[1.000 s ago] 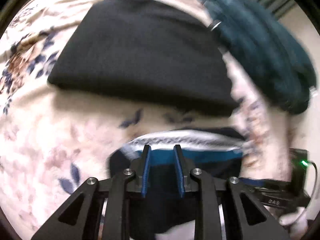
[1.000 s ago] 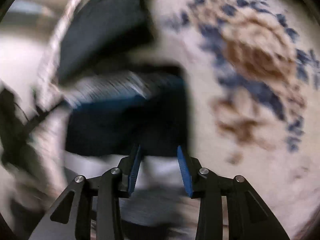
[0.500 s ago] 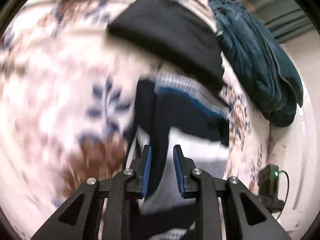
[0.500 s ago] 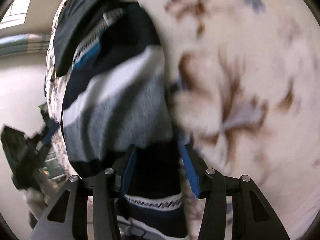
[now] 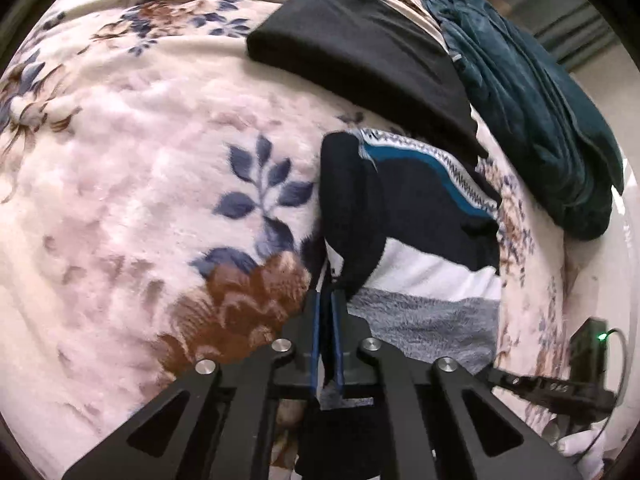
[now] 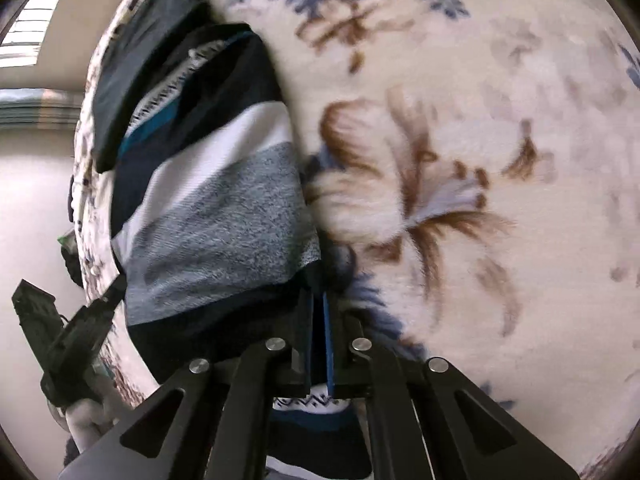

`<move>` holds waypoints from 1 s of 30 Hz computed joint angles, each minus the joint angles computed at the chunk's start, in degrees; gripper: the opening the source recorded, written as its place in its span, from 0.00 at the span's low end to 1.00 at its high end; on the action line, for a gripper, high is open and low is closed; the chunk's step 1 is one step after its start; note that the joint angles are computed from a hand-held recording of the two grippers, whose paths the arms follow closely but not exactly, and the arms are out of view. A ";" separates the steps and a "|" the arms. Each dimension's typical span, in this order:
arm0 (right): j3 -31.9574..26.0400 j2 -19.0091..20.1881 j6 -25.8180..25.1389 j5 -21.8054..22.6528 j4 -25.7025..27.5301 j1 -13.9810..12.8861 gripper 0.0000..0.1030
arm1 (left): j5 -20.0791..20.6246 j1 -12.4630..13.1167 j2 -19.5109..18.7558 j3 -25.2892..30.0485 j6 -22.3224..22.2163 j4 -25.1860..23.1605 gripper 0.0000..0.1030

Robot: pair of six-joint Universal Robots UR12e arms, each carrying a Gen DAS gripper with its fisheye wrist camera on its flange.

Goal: Fold small clothes

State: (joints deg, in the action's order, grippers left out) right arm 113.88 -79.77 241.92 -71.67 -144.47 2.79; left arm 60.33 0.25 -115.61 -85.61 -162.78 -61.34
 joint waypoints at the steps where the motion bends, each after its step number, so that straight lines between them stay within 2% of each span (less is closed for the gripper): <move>1: 0.24 -0.07 0.19 0.64 -0.22 -0.28 0.04 | -0.74 0.16 0.01 0.13 -0.15 -0.04 0.04; 5: 2.13 -1.52 0.29 3.57 -3.42 -1.75 0.06 | -5.00 1.29 0.61 1.06 -1.70 -3.67 0.08; 6: 2.73 -2.05 0.20 4.90 -3.60 -2.20 0.08 | -6.25 1.65 1.07 0.73 -1.37 -4.53 0.14; 8: 2.79 -2.46 -0.60 6.90 -1.44 -2.36 0.42 | -7.25 2.13 2.22 -0.55 -0.69 -5.07 0.16; 9: 3.09 -2.45 -0.23 7.79 -1.92 -2.12 0.46 | -6.65 2.26 3.00 -1.41 0.21 -6.19 0.16; 12: 4.19 -2.44 0.69 10.74 -2.23 -1.21 0.46 | -5.23 2.45 4.16 -3.52 2.20 -10.14 0.16; 14: 4.19 -1.59 0.31 11.75 -0.98 -0.09 0.44 | -4.24 2.28 4.71 -5.00 3.08 -10.74 0.16; 15: 4.61 -1.47 1.15 11.57 -1.56 0.63 0.37 | -3.33 2.13 5.34 -6.54 3.36 -8.62 0.14; 16: 4.94 -1.48 2.07 10.79 -2.44 1.23 0.10 | -2.54 2.00 5.72 -7.45 3.80 -6.79 0.07; 17: 4.72 -1.75 2.22 8.87 -1.36 1.99 0.09 | -1.26 1.76 5.79 -7.84 4.26 -5.49 0.07; 19: 4.22 -2.81 3.30 4.26 0.87 3.17 0.09 | 0.36 1.81 5.10 -7.27 5.23 -5.01 0.07; 21: 4.28 -3.45 3.83 3.55 1.70 3.26 0.09 | -0.11 2.38 4.51 -5.99 6.03 -6.62 0.08; 23: 3.82 -3.79 1.29 3.86 2.93 3.40 0.09 | -1.16 3.02 4.83 -5.30 6.65 -9.22 0.11; 25: 3.34 -4.37 1.01 3.73 3.74 3.96 0.14 | -1.50 3.98 6.27 -5.56 8.64 -11.85 0.17; 28: 2.97 -5.78 1.05 4.02 6.54 5.24 0.29 | -1.96 5.94 9.54 -8.06 10.95 -14.92 0.24; 30: 3.62 -7.09 3.16 4.08 6.87 6.50 0.30 | -0.84 6.97 11.46 -9.81 12.33 -17.78 0.24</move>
State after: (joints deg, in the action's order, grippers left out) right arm 117.50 -86.86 245.08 -67.58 -137.60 9.29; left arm 59.49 7.22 -104.16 -95.42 -150.45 -79.12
